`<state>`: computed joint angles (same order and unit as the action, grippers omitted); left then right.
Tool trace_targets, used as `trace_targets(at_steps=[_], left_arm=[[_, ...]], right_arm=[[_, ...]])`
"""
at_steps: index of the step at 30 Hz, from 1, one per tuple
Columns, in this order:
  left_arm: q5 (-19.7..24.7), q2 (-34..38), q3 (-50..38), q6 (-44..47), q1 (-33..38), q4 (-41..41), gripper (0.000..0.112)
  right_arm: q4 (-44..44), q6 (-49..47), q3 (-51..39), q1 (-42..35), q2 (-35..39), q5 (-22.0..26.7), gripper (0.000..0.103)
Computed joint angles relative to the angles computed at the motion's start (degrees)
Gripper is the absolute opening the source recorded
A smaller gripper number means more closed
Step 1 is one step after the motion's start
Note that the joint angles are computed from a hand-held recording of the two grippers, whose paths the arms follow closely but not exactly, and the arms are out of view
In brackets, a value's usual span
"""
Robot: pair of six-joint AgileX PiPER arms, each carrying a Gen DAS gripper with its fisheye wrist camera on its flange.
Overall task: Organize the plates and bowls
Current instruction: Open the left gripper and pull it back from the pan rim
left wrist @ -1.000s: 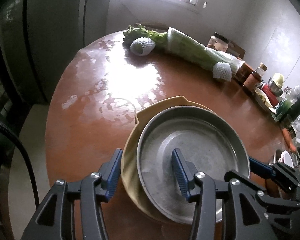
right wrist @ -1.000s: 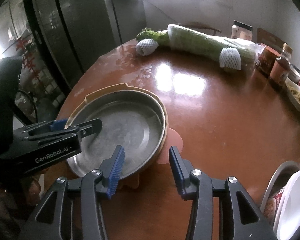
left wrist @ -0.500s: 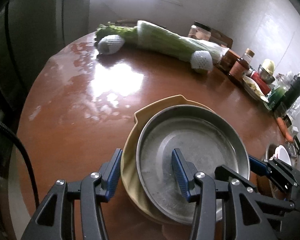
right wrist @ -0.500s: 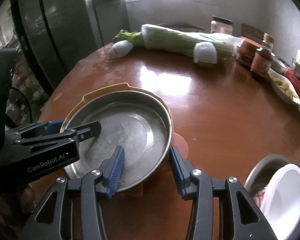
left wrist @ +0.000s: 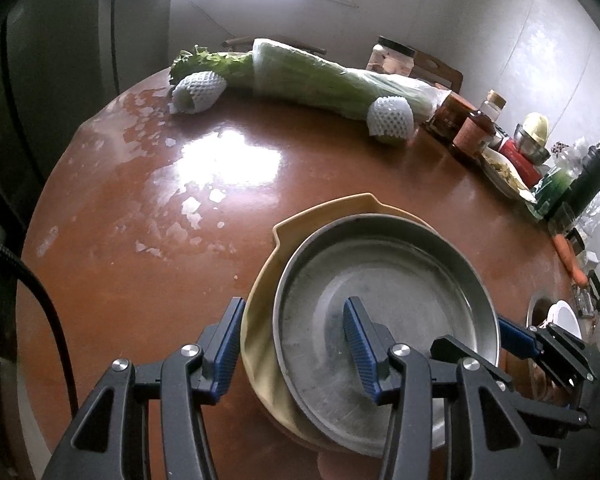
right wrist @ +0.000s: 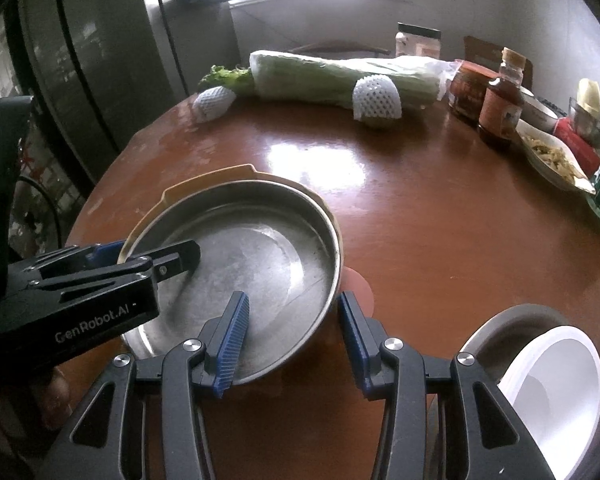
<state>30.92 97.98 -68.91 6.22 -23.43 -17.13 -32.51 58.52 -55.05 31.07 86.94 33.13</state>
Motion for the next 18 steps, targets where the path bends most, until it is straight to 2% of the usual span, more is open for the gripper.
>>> trace_targets(at_steps=[9,18], left_arm=[[-0.59,-1.63,0.38,-1.12,1.05,0.35,0.050],[-1.52,-5.52,2.90,-0.89,2.49,-0.21,0.051]], right_arm=[[2.94,-2.49,-0.10,-0.99,-0.61,-0.87,0.048],[-0.98,1.53,0.13,1.15,-2.32,0.53,0.048]])
